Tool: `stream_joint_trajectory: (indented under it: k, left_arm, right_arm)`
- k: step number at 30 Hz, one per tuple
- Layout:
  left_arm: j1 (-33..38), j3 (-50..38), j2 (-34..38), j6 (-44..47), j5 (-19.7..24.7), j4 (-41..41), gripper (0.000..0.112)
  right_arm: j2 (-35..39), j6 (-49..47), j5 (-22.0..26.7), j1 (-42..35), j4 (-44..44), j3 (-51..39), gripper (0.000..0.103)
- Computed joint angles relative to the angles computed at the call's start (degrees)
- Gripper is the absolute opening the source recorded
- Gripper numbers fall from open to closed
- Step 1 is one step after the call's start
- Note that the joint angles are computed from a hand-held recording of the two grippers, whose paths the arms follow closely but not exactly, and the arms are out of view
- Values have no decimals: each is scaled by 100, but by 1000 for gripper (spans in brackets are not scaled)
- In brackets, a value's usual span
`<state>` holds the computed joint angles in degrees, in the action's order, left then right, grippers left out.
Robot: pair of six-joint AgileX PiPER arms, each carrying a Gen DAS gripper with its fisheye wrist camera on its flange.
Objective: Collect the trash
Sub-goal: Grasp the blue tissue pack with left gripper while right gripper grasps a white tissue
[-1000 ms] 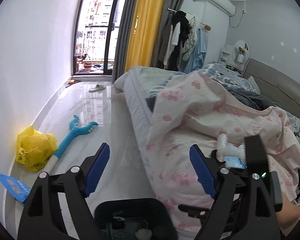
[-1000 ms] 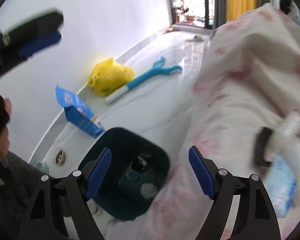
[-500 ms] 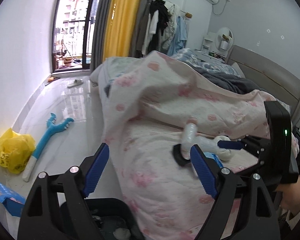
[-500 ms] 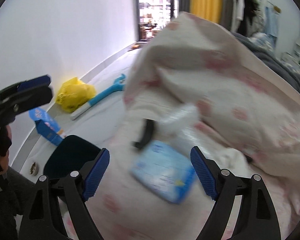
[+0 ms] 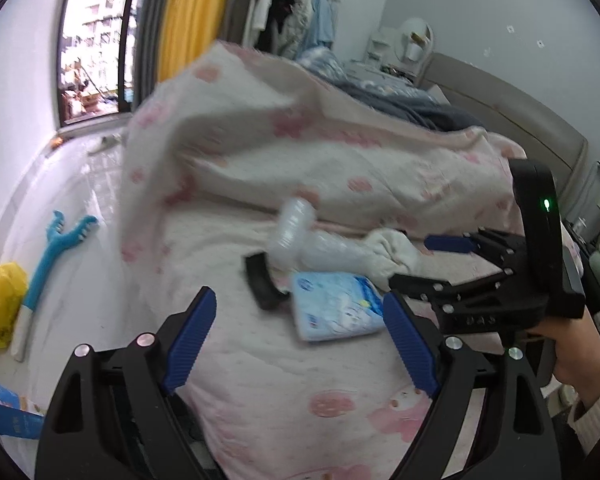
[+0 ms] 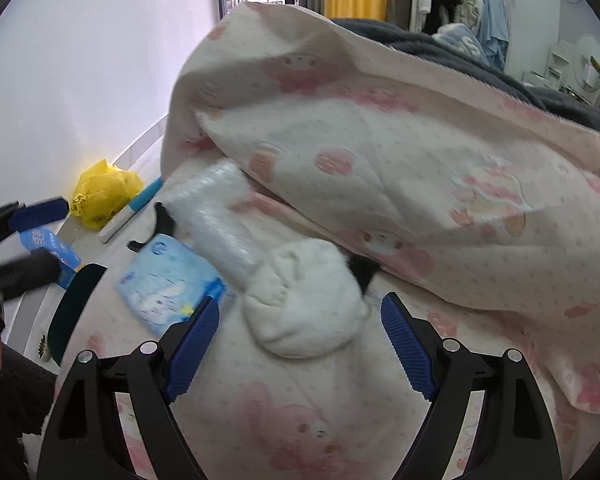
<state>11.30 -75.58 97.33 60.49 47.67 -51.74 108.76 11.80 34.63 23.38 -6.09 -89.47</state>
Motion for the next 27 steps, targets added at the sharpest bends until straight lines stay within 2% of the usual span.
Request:
stream_joint_trajectory:
  k: [6, 7, 8, 10, 13, 19, 27]
  left_arm:
    - [-317, -20, 181, -347, -74, 296, 88]
    - [-359, -20, 196, -389, -93, 336, 88]
    - [-421, 1, 197, -439, -147, 396, 88]
    - [-506, 24, 192, -501, -232, 483, 88]
    - [-611, 45, 216, -559, -298, 501, 88]
    - [-855, 91, 271, -762, -537, 728, 88]
    - [-1192, 11, 465, -1297, -795, 1226, 88]
  right_arm:
    - [118, -283, -190, -64, 124, 157, 84]
    - [145, -287, -223, -57, 100, 172, 81]
    - [156, -299, -268, -59, 113, 201, 70]
    - [145, -560, -308, -95, 389, 250, 61]
    - [70, -564, -323, -73, 311, 316, 49]
    - [-266, -861, -285, -313, 687, 589, 48]
    - [-766, -1207, -557, -677, 1368, 1082, 48]
